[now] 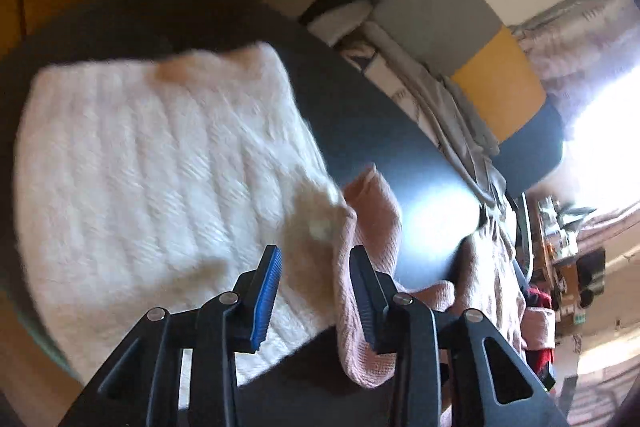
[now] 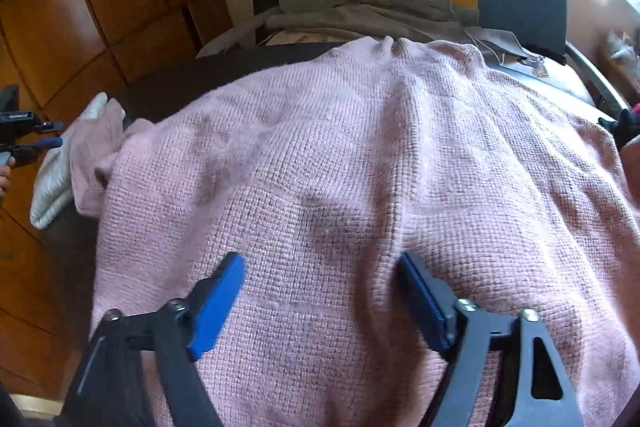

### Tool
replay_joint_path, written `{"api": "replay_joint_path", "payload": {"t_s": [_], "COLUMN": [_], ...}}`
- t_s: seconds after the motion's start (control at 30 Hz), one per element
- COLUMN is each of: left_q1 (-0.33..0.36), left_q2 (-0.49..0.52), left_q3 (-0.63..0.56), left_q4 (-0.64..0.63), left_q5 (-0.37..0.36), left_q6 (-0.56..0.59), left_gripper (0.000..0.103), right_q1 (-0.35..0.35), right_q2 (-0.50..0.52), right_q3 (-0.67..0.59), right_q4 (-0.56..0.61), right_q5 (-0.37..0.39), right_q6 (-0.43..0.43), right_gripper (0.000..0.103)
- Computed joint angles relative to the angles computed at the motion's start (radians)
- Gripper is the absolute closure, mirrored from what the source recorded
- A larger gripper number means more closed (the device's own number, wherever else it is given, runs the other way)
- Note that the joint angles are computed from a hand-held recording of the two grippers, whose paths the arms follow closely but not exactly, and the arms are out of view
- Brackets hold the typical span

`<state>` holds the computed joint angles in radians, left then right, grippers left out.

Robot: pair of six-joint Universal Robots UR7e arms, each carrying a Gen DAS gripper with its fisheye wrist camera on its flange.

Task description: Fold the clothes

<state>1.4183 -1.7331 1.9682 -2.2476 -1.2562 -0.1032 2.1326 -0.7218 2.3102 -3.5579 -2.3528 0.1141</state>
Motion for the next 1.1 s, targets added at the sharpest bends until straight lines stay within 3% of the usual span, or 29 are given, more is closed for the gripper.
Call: {"api": "replay_joint_path", "payload": {"t_s": [0.17,0.23,0.3,0.33,0.4,0.63,0.8,0.93,1.0,1.1], "left_q1": [-0.053,-0.084,-0.117,-0.134,-0.163,-0.241,-0.271,-0.227,-0.158,-0.041], "left_q2": [0.051,0.064,0.052,0.037,-0.009,-0.186,-0.309,-0.428,-0.474,-0.494], "left_q3": [0.025,0.047,0.080,0.098,0.128,0.154,0.180,0.268,0.300,0.324], "left_q4": [-0.046,-0.076,-0.126,-0.160,-0.225,-0.402,-0.450,-0.488,-0.507,-0.503], "left_q5": [0.085,0.146,0.190,0.204,0.204,0.174,0.231,0.239,0.202,0.140], "left_q6": [0.020,0.022,0.038,0.045,0.062,0.114,0.158,0.119,0.073,0.045], "left_gripper": [0.068,0.073,0.094,0.096,0.098,0.098,0.098,0.098,0.099,0.099], "right_q1": [0.005,0.008,0.012,0.014,0.016,0.016,0.041,0.048,0.053,0.030], "right_q2": [0.014,0.023,0.031,0.034,0.039,0.024,-0.043,-0.021,0.021,-0.001], "right_q3": [-0.016,-0.020,-0.029,-0.034,-0.043,-0.053,-0.053,-0.085,-0.101,-0.099], "right_q4": [0.023,0.022,0.035,0.043,0.061,0.121,0.222,0.358,0.343,0.355], "right_q5": [-0.022,-0.034,-0.049,-0.057,-0.066,-0.073,0.070,0.139,0.099,0.129], "right_q6": [-0.018,-0.030,-0.036,-0.039,-0.046,-0.034,-0.024,-0.044,-0.074,-0.045], "right_gripper": [0.009,0.007,0.005,0.004,0.000,0.000,0.006,0.006,0.000,0.000]}}
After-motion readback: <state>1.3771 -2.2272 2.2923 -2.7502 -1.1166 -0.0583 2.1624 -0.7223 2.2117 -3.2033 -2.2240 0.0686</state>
